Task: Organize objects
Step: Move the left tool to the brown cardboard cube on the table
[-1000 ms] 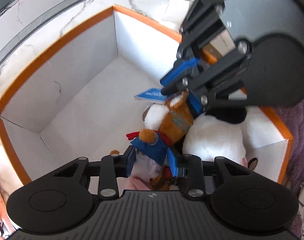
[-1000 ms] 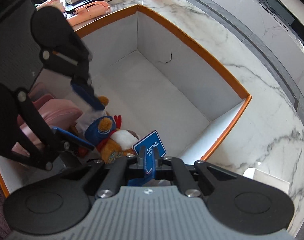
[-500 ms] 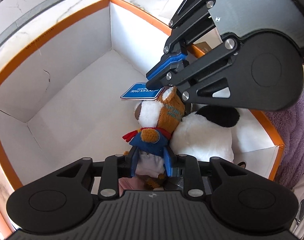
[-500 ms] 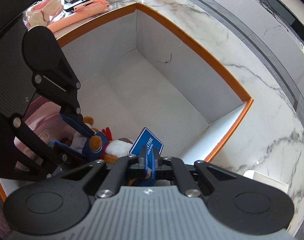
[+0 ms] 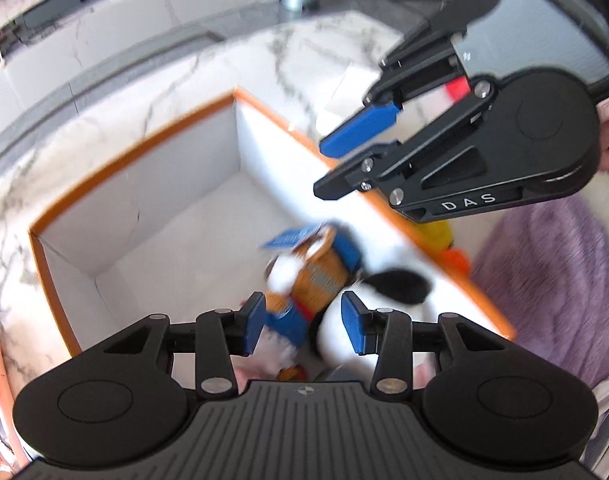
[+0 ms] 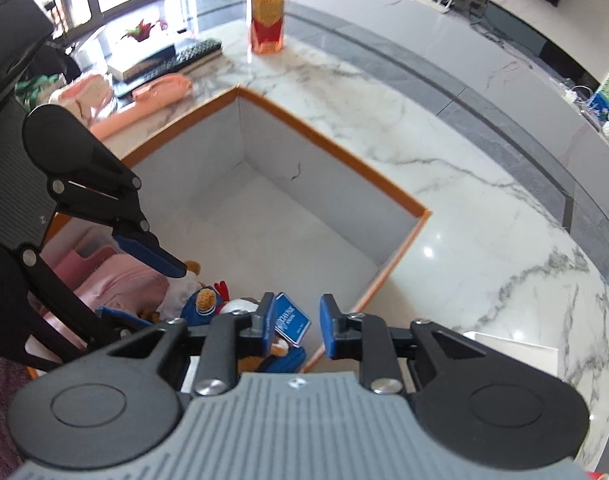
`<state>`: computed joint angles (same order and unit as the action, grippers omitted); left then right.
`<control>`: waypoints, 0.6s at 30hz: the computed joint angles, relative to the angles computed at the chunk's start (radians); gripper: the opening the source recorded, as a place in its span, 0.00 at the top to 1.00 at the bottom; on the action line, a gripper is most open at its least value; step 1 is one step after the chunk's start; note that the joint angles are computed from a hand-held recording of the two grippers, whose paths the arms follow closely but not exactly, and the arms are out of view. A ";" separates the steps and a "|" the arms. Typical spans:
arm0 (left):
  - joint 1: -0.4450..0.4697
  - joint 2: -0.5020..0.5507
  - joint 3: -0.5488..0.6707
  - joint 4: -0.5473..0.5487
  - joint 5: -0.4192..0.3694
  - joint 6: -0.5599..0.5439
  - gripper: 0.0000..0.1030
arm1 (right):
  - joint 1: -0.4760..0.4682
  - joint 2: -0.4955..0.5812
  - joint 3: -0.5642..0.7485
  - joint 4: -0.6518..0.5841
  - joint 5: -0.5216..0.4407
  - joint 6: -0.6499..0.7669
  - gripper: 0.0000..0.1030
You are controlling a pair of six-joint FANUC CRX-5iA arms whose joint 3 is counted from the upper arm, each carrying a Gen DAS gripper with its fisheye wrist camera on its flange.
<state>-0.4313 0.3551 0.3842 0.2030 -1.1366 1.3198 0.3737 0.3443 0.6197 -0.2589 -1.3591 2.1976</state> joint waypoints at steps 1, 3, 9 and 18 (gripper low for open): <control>-0.008 -0.011 -0.008 0.003 0.017 0.004 0.52 | -0.015 -0.016 -0.012 -0.013 0.009 -0.006 0.74; -0.029 -0.030 -0.021 0.006 0.057 0.018 0.52 | -0.049 -0.044 -0.035 -0.037 0.025 -0.020 0.72; -0.071 0.093 0.162 0.017 0.073 0.078 0.43 | -0.154 -0.127 -0.150 -0.071 0.131 -0.088 0.69; -0.140 0.268 0.443 -0.050 -0.074 0.256 0.31 | -0.261 -0.179 -0.330 -0.062 0.244 -0.180 0.63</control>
<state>-0.5713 0.6230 0.8269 0.1535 -1.2110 1.5763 0.1131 0.1651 0.2901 -0.3208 -1.1155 2.0178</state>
